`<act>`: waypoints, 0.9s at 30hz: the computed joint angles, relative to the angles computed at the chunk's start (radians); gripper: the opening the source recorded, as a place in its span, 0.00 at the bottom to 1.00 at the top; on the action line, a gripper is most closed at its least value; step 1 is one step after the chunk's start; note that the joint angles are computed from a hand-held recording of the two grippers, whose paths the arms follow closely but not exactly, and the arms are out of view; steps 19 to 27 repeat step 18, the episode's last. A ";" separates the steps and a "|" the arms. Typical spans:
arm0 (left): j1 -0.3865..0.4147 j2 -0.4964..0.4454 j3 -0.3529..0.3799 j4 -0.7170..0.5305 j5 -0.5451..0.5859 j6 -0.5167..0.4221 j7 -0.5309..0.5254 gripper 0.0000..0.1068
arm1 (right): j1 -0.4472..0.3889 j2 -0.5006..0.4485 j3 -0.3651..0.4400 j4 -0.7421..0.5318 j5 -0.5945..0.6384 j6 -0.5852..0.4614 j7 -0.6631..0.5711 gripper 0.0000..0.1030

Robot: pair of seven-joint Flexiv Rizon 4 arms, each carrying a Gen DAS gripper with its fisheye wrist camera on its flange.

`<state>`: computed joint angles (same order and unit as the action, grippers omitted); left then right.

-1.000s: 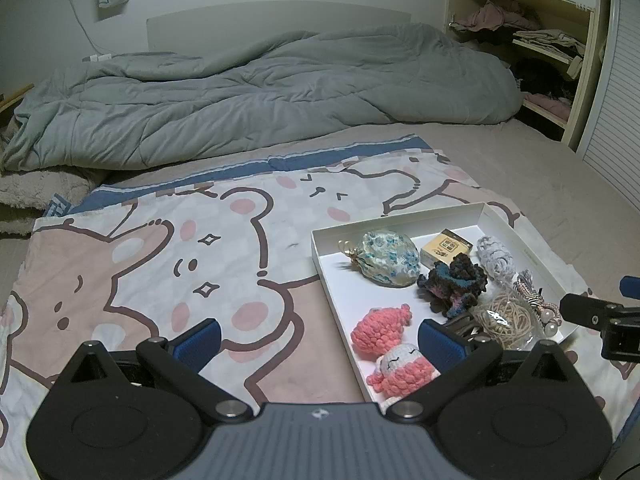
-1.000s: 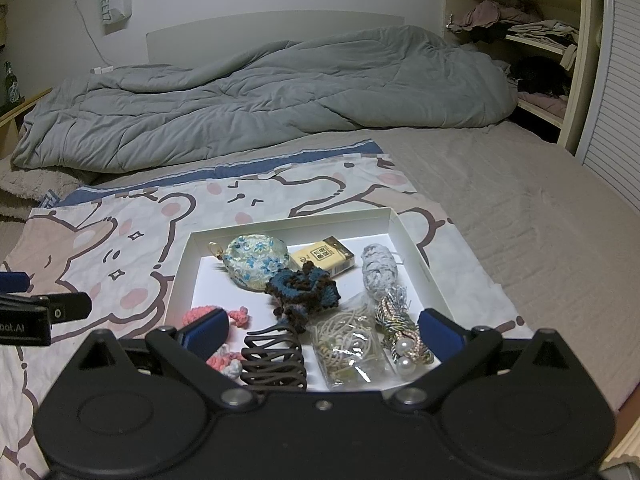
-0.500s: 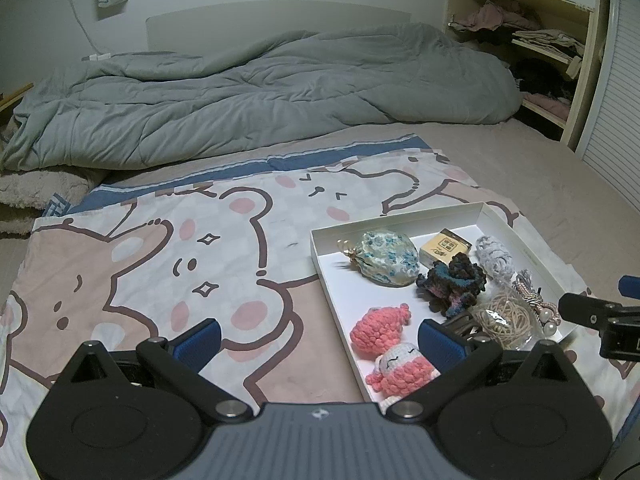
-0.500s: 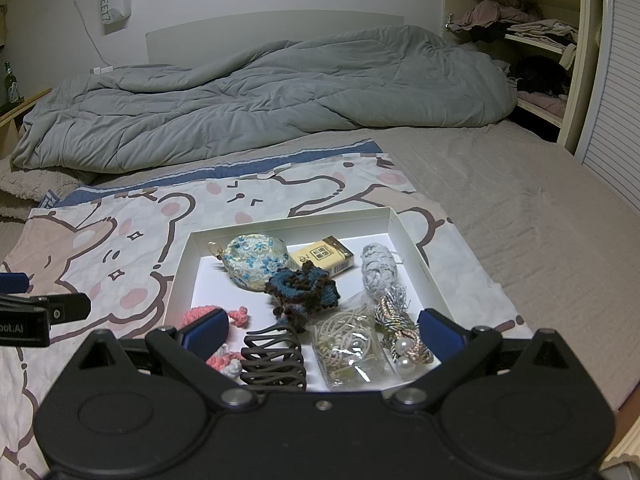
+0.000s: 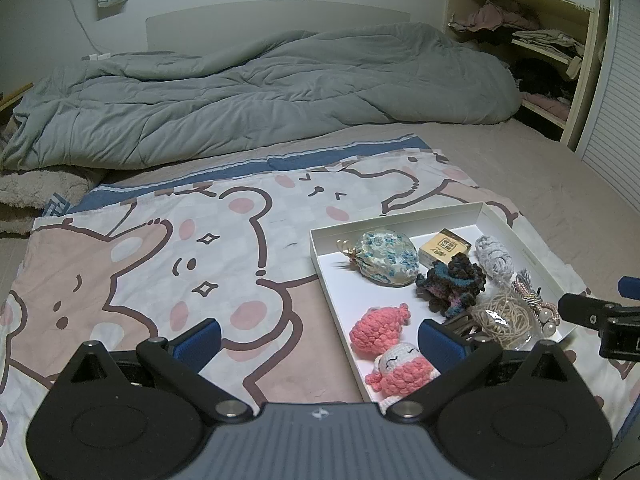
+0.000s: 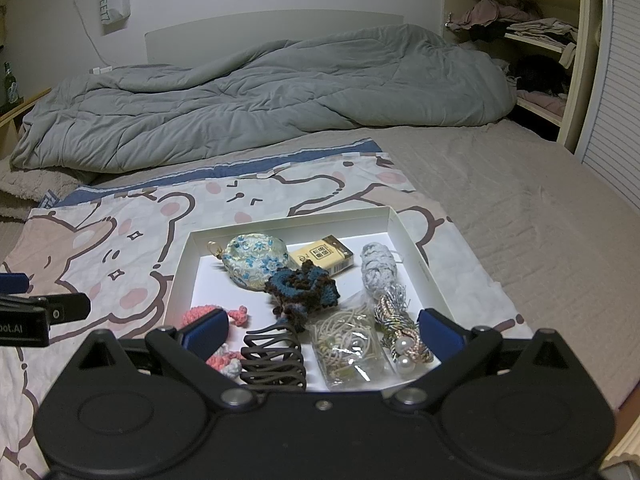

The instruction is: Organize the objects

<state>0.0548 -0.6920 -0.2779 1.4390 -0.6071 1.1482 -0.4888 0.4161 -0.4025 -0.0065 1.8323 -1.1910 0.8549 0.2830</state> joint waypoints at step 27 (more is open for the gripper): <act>0.000 0.013 -0.003 0.014 -0.006 -0.007 0.002 0.96 | -0.002 0.001 0.001 0.002 0.004 0.002 -0.002 1.00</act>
